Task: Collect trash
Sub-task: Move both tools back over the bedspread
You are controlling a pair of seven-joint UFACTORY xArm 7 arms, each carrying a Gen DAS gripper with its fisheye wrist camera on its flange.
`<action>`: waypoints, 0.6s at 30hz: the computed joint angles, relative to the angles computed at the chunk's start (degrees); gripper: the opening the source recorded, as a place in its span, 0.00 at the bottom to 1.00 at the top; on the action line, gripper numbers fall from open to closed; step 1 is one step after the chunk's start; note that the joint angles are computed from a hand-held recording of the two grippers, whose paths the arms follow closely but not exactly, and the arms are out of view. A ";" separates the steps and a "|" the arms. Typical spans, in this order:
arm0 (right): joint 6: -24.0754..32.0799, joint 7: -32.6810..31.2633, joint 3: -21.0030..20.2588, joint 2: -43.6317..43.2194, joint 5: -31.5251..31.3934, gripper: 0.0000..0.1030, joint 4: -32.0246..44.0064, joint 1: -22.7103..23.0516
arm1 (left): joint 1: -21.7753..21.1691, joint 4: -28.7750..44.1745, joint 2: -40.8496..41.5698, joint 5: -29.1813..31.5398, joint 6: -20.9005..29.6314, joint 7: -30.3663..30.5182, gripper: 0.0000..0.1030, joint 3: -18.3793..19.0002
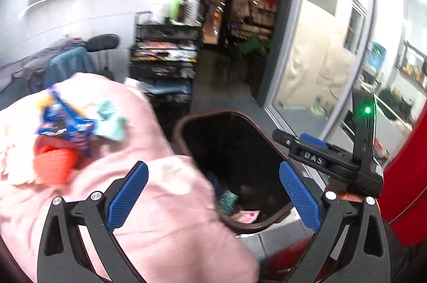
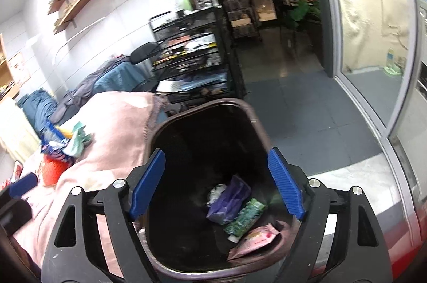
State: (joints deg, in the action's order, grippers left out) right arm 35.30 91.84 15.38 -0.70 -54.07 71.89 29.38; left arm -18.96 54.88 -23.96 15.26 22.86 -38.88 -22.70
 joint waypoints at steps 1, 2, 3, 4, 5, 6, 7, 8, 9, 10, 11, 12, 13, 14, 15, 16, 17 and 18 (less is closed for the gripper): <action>-0.41 -0.43 0.27 0.74 -0.39 0.78 0.81 0.27 | 0.33 -1.00 -1.31 0.05 0.02 -0.60 0.95 0.23; -0.83 -0.90 0.41 1.61 -0.77 0.78 1.78 0.68 | 0.92 -1.79 -2.51 0.07 0.27 -1.22 0.95 0.46; -0.96 -1.08 0.44 2.10 -1.02 0.78 2.35 1.21 | 1.34 -3.10 -4.28 -0.06 0.63 -1.91 0.95 0.60; -1.34 -2.16 0.48 3.23 -0.89 0.78 3.68 1.80 | 1.96 -4.33 -5.96 -0.13 0.92 -2.56 0.95 0.74; -1.56 -3.17 0.35 4.14 -0.69 0.78 4.76 2.48 | 2.37 -5.45 -7.46 -0.31 1.29 -2.81 0.95 0.98; -1.70 -4.88 0.33 5.54 -0.26 0.78 6.49 3.35 | 2.67 -6.37 -8.73 -0.50 1.84 -2.72 0.95 1.24; -1.87 -6.05 -0.03 6.37 0.22 0.78 7.57 4.16 | 3.24 -7.36 -10.13 -0.50 2.51 -2.76 0.95 1.33; -2.46 -7.80 -0.29 7.58 0.92 0.78 9.07 4.98 | 3.49 -8.51 -11.74 -0.74 3.17 -2.60 0.95 1.66; -2.94 -8.77 -0.70 8.21 1.24 0.78 9.85 5.78 | 3.50 -9.62 -13.13 -1.21 3.71 -2.24 0.95 2.18; -3.31 -10.38 -0.97 9.37 1.83 0.78 11.39 6.66 | 3.67 -10.87 -14.51 -1.78 4.32 -1.87 0.95 2.95; -3.49 -11.63 -1.29 10.22 2.38 0.78 12.54 7.51 | 3.97 -11.64 -15.52 -2.32 4.90 -1.77 0.95 3.27; -3.69 -13.45 -1.52 11.45 3.31 0.78 14.17 8.28 | 4.17 -12.72 -16.75 -3.03 5.56 -1.65 0.95 3.88; -3.74 -15.49 -1.64 12.89 4.42 0.78 16.07 9.08 | 4.08 -13.68 -17.82 -3.80 6.01 -1.14 0.95 4.73; -3.59 -17.45 -1.75 14.39 5.56 0.78 18.08 9.87 | 4.12 -14.65 -18.97 -4.63 6.58 -0.78 0.95 5.54; -3.58 -18.76 -2.02 15.59 6.39 0.78 19.69 10.63 | 4.26 -15.73 -20.29 -5.34 7.04 -0.40 0.95 6.30; -4.13 -21.27 -1.83 17.39 8.07 0.78 22.00 11.21 | 4.73 -16.48 -21.32 -5.92 7.52 -0.11 0.95 6.96; -4.31 -23.40 -1.80 18.66 9.68 0.78 23.69 11.59 | 5.22 -17.17 -22.36 -6.42 8.15 0.25 0.95 7.60; -4.40 -24.95 -1.95 19.52 10.89 0.78 24.82 12.03 | 5.73 -17.63 -23.20 -6.92 9.04 0.77 0.95 8.38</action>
State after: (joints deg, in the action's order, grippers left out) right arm 30.90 66.89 13.43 18.82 -43.18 96.71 41.41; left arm -13.23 37.24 -47.16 8.33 31.90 -38.11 -14.32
